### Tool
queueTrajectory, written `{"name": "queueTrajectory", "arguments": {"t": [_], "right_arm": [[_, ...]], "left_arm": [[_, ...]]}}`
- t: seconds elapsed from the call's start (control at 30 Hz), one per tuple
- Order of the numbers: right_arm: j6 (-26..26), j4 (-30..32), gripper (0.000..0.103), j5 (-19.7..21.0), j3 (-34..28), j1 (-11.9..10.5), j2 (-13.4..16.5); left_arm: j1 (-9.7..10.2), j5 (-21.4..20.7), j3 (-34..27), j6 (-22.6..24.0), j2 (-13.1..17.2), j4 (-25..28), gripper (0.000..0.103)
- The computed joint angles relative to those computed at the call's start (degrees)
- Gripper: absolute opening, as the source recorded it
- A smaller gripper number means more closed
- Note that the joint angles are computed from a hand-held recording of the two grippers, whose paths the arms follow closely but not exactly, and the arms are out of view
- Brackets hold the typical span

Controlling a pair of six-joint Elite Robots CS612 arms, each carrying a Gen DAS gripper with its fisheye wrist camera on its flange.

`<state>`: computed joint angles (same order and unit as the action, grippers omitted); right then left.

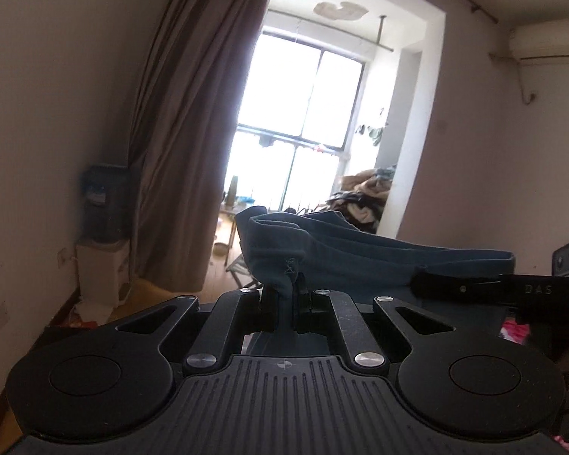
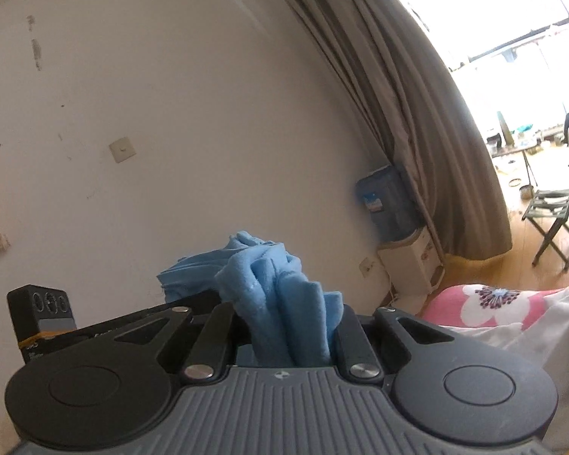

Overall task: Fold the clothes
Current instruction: 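Lift the folded shirt with both grippers and carry it to the clothes stack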

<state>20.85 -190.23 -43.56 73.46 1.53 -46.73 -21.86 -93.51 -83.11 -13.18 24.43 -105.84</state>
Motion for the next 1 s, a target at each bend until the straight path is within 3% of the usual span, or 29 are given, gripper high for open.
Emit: {"name": "queueTrajectory", "arguments": {"t": [0.33, 0.57, 0.73, 0.77, 0.8, 0.83, 0.9, 1.0], "right_arm": [[1.9, 18.0, 0.013, -2.91, -19.22, 0.79, 15.0], [-1.57, 29.34, 0.013, -3.93, -30.63, 0.48, 21.97], [-4.62, 35.09, 0.016, -8.09, -35.4, 0.46, 24.92], [-5.32, 37.69, 0.023, -10.38, -36.4, 0.62, 25.43], [-5.81, 40.59, 0.038, -12.84, -37.4, 0.82, 25.87], [-6.21, 43.23, 0.046, -15.34, -38.49, 0.99, 26.41], [-5.27, 44.89, 0.046, -18.49, -39.27, 1.06, 26.93], [-0.05, 38.23, 0.05, -20.54, -35.79, 0.74, 25.41]], "left_arm": [[3.99, -6.63, 14.35, -2.08, -1.43, -0.67, 0.005], [6.65, -11.13, 32.6, 1.27, -8.27, -4.36, 0.005], [7.53, -15.59, 42.76, 3.44, -12.75, -5.35, 0.005], [7.63, -16.64, 44.28, 3.81, -13.33, -5.09, 0.005], [7.75, -17.38, 46.17, 3.98, -14.07, -4.58, 0.01], [7.87, -18.03, 48.24, 4.01, -14.89, -4.01, 0.017], [7.91, -16.11, 51.43, 2.35, -16.08, -1.88, 0.024], [8.15, -11.73, 52.43, -2.67, -16.05, 0.64, 0.027]]}}
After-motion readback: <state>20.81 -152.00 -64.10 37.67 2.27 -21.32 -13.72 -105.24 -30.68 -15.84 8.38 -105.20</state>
